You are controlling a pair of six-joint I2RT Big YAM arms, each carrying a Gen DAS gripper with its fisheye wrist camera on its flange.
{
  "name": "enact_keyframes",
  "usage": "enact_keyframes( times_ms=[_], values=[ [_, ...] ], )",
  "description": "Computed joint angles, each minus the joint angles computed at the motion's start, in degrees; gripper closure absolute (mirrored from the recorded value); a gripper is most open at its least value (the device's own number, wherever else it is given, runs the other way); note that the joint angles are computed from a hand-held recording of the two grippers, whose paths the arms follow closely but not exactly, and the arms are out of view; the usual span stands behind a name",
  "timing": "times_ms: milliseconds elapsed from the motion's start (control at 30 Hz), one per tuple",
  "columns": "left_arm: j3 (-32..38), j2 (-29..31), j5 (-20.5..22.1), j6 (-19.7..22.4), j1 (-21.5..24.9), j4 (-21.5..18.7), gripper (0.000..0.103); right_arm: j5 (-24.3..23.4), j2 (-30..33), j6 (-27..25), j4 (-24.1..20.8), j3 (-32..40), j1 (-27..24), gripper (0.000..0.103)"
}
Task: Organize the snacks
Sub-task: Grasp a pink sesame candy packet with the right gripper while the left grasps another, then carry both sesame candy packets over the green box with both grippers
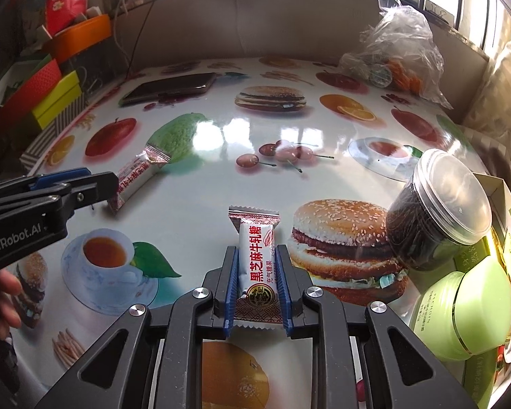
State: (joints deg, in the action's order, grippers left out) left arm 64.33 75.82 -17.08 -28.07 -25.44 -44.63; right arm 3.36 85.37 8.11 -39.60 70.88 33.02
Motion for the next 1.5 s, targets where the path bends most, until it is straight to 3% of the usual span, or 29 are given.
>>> enact_keyframes(
  times_ms=[333,867,967,1067,1500],
  values=[
    [2.4,4.4,4.4,3.1,1.6,-0.1,0.062,-0.8,-0.2,0.2,0.4,-0.3,-0.3,0.083],
    [3.6,6.3,2.6,1.2,0.8,-0.2,0.062,-1.4,-0.2,0.4,0.6,-0.3,-0.5,0.083],
    [3.6,6.3,2.2,0.8,0.6,-0.4,0.076,-1.7,-0.1,0.6,0.5,-0.1,-0.7,0.083],
    [3.5,6.2,2.0,0.3,0.5,-0.5,0.081,-2.0,-0.2,0.8,0.7,-0.2,-0.8,0.083],
    [1.6,3.4,1.5,-3.0,-2.3,0.0,0.081,-3.0,-2.2,1.4,1.1,-2.0,-1.8,0.085]
  ],
)
